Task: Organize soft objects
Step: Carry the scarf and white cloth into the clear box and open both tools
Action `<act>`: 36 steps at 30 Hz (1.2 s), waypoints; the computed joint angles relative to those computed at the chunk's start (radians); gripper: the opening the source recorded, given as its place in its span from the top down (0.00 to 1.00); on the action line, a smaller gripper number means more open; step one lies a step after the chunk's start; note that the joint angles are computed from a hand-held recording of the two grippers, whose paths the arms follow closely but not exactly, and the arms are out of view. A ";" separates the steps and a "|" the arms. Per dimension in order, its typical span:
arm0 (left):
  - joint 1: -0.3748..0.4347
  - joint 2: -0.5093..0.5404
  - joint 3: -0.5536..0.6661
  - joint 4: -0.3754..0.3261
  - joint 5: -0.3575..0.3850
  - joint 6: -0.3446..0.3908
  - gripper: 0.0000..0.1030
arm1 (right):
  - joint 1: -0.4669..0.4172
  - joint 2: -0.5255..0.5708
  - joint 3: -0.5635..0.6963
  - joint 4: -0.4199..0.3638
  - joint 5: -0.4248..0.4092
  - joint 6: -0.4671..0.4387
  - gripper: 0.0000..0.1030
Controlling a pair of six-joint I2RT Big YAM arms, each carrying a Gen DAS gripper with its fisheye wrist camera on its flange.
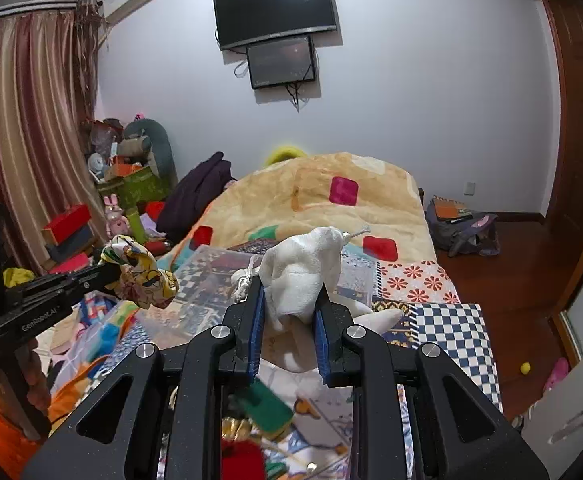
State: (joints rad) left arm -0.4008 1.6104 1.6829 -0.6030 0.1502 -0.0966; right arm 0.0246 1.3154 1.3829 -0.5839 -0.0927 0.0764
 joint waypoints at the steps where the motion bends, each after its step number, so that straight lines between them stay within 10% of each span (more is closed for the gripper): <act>1: 0.001 0.014 0.016 -0.011 0.001 0.000 0.96 | 0.000 0.012 0.009 -0.005 0.001 0.001 0.81; 21: -0.017 0.329 0.378 -0.338 0.004 0.092 0.96 | 0.013 0.236 0.176 -0.195 0.035 -0.064 0.80; 27: -0.019 0.329 0.374 -0.338 -0.004 0.090 0.92 | 0.017 0.244 0.187 -0.208 0.040 -0.076 0.77; 36: -0.016 0.243 0.271 -0.258 0.005 0.080 0.61 | 0.026 0.200 0.154 -0.164 0.077 -0.097 0.43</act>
State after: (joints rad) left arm -0.4163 1.8533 1.9542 -0.8607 0.1552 -0.0167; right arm 0.0502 1.5156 1.5372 -0.7479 -0.0161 -0.0205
